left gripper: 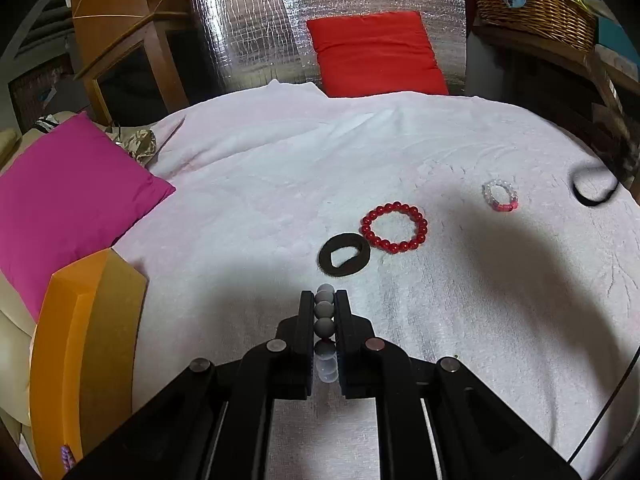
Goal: Organize jewelry
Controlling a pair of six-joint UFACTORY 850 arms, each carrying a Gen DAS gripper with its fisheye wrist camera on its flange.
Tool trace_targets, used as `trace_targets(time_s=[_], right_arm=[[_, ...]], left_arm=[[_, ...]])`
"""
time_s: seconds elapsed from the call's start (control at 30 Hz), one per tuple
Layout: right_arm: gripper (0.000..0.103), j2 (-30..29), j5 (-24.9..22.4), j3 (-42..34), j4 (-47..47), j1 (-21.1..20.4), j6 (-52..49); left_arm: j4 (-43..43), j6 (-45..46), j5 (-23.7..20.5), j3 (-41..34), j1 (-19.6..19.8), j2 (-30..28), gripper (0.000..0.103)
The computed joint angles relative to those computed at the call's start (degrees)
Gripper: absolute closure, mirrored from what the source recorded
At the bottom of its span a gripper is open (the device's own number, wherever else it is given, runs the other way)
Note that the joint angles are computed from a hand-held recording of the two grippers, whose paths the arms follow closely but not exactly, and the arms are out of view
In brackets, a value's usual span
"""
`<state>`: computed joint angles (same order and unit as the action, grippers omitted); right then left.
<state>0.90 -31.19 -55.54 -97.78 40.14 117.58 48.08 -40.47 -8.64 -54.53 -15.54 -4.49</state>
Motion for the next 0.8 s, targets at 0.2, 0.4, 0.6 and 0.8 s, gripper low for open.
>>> trace_targets(time_s=[0.2,0.4,0.6,0.8], right_arm=[[0.099,-3.7,-22.5,-0.8,-5.5,9.1,-12.1],[0.099,-7.1,-36.9,-0.7,-10.9,14.3,-22.1],[0.100,-8.8,-37.2,-1.5,-9.8,14.0,-24.1],[0.100,-5.6,-28.8,-1.8,-7.5,11.7,-14.8]], left_arm=[[0.4,-0.5,-0.1,-0.1,-0.1,0.0,0.093],[1.4,-1.5,0.0,0.0,-0.4,0.0,0.093],[2.2,-2.5,0.0,0.0,-0.4,0.1,0.093],[2.2,-3.0,0.3,0.1,0.7,0.7,0.093]])
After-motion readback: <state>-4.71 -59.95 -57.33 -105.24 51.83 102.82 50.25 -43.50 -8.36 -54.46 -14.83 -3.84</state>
